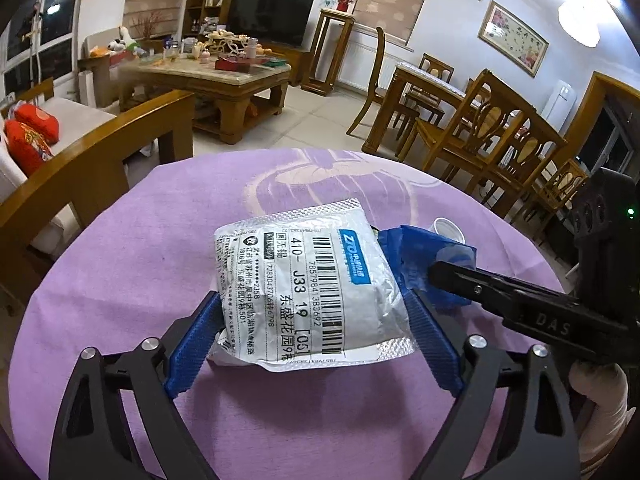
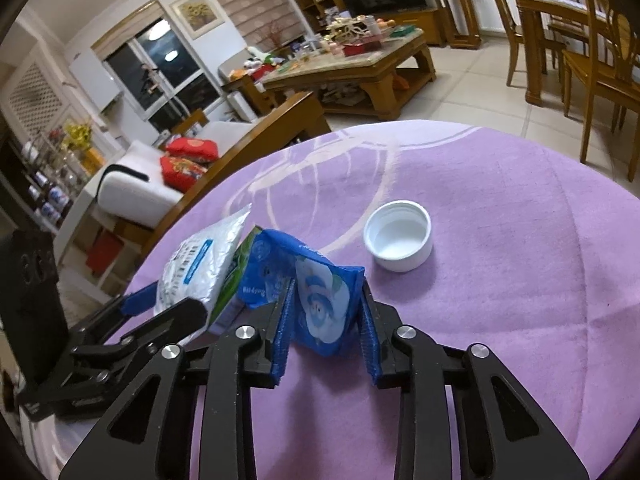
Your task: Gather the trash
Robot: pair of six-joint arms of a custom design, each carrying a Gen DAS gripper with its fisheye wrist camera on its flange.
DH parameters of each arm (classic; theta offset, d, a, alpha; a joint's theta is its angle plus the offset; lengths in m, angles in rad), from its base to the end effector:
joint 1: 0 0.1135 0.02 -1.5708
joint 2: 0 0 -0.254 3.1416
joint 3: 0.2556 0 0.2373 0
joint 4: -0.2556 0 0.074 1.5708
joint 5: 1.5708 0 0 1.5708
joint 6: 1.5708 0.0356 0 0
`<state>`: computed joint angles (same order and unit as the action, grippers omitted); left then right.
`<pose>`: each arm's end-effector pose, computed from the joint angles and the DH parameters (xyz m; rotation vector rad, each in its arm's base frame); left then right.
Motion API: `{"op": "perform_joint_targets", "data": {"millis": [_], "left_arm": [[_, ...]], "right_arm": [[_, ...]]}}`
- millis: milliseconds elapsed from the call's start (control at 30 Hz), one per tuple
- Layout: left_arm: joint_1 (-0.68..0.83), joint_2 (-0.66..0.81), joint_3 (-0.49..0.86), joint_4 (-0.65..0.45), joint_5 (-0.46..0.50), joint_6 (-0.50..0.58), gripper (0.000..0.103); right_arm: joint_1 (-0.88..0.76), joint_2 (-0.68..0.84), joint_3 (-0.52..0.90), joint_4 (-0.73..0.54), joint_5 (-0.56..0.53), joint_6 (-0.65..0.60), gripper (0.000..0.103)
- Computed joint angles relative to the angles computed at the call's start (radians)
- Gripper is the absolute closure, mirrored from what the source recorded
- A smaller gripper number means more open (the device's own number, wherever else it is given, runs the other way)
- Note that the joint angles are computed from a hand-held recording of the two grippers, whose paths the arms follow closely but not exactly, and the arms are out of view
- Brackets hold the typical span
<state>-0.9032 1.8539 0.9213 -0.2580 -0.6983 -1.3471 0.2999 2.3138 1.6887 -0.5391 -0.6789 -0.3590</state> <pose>0.2121 -0.2320 0.1147 -0.6798 2.2625 -0.0394 0.4265 0.1553 0.1214 -1.0130 2.3820 0.8955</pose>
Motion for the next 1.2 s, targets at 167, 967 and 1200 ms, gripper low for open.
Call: {"op": "perform_joint_targets", "data": {"millis": [167, 967, 1200], "left_arm": [[-0.012, -0.036, -0.055, 0.031, -0.018, -0.021, 0.031], [-0.296, 0.067, 0.275, -0.324, -0.285, -0.186, 0.035], [-0.322, 0.205, 0.505, -0.323, -0.297, -0.056, 0.035]], "right_arm": [[-0.023, -0.064, -0.055, 0.008, -0.026, -0.012, 0.082], [-0.417, -0.461, -0.444, -0.13, -0.348, -0.266, 0.083], [-0.66, -0.413, -0.342, -0.377, -0.459, -0.487, 0.083]]}}
